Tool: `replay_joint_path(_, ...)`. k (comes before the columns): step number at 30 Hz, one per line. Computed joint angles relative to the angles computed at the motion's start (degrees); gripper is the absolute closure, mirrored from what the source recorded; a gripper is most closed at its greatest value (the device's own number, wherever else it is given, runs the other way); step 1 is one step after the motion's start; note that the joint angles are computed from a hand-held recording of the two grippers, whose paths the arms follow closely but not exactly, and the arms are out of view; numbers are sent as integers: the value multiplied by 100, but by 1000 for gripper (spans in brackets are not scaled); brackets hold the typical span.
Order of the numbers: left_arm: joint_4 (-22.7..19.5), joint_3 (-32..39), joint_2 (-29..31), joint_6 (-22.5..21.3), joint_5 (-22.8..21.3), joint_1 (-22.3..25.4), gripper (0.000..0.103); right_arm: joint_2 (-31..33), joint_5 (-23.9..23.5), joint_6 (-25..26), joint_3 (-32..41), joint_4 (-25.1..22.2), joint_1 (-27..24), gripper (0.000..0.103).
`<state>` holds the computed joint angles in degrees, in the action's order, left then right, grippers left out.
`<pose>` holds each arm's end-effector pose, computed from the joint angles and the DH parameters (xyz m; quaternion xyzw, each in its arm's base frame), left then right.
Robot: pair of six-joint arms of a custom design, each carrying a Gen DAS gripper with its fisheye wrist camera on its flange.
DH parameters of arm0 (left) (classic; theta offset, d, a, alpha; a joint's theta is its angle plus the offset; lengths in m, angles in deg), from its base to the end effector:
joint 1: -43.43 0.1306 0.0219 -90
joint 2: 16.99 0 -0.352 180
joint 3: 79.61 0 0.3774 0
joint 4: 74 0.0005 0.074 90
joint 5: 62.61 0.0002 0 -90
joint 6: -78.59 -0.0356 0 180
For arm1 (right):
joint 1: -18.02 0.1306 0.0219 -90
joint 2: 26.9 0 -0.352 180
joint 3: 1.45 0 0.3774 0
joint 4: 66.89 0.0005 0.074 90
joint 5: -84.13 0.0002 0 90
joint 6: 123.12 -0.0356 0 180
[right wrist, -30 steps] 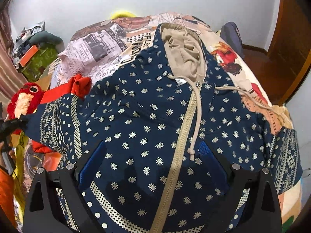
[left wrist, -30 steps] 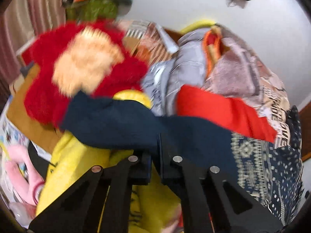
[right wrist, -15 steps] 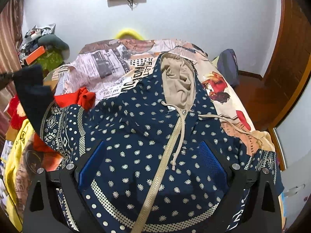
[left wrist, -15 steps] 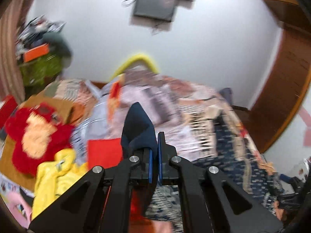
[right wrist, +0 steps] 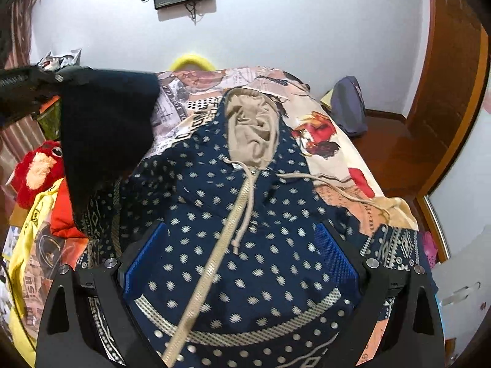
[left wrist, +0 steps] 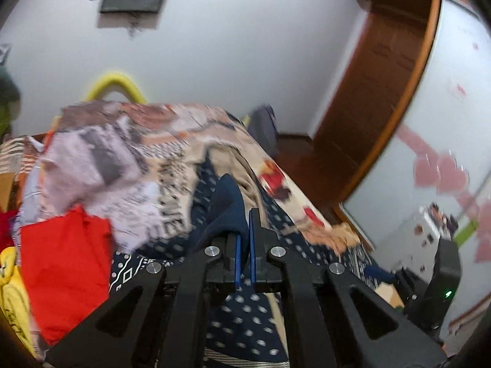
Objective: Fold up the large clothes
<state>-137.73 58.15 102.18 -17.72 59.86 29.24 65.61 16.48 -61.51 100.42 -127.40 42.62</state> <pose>0.6006 -0.1721 0.4844 0.2629 0.8543 -0.2830 0.3477 0.4392 0.1856 0.4602 0.0950 0.9226 -0.0180 0.3735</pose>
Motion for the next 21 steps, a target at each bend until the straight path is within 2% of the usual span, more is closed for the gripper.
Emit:
replay_joint_path(3, -296, -197, -7, -281, -31, -269, 100, -166, 3, -53, -193, -17, -57, 8)
replay_joint_path(8, -548, -841, -181, -833, -385, -688, 100, -409, 72, -87, -484, -120, -155, 8)
replay_joint_path(11, -793, -1098, -172, -1019, -520, -876, 100, -541, 76, -131, -650, -201, -233, 8)
replay_joint_path(16, -915, -1543, -252, -1300, -713, -1044, 99, -697, 16, -256, -850, -323, -342, 8)
replay_joint_path(19, -880, -1783, -381, -1397, -924, -1096, 86, -755, 30, -298, -904, -381, -345, 8)
replay_joint_path(21, -871, -1850, -435, -1348, -973, -1075, 68, -780, 75, -312, -908, -423, -323, 8)
